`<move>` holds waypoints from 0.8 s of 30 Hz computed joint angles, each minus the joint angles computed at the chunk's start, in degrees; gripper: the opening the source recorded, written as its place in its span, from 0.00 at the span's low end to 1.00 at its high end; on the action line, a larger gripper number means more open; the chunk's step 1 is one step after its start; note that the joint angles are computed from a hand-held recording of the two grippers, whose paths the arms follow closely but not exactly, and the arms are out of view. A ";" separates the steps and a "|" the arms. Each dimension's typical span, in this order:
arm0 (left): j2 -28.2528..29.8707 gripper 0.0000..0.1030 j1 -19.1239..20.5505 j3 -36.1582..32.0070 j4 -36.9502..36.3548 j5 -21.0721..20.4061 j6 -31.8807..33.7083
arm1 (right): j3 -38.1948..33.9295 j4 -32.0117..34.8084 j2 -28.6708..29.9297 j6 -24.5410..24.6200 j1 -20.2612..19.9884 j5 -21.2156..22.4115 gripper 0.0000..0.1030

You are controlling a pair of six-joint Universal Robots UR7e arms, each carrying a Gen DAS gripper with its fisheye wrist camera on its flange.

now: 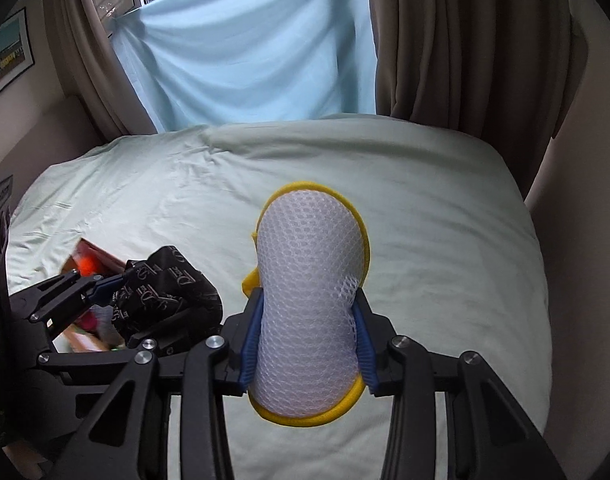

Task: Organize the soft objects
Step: 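Carry the strap and mesh pad into the box and open both tools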

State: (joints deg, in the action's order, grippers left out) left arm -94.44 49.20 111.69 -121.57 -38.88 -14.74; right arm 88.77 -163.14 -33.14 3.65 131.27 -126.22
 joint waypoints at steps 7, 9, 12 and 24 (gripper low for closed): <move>-8.55 0.53 -6.91 -5.01 18.22 3.21 -11.14 | -4.16 9.85 -2.11 8.10 7.20 -0.77 0.36; -10.04 0.53 -7.63 -7.21 22.11 3.77 -11.73 | -5.58 11.29 -1.76 10.32 8.96 -0.86 0.36; -11.89 0.53 -8.60 -10.49 28.58 4.93 -13.07 | -8.31 13.40 -0.53 14.22 11.32 -0.63 0.36; -15.53 0.53 -1.54 -23.34 37.42 3.32 -3.56 | -27.84 25.66 12.96 26.97 17.74 -3.25 0.36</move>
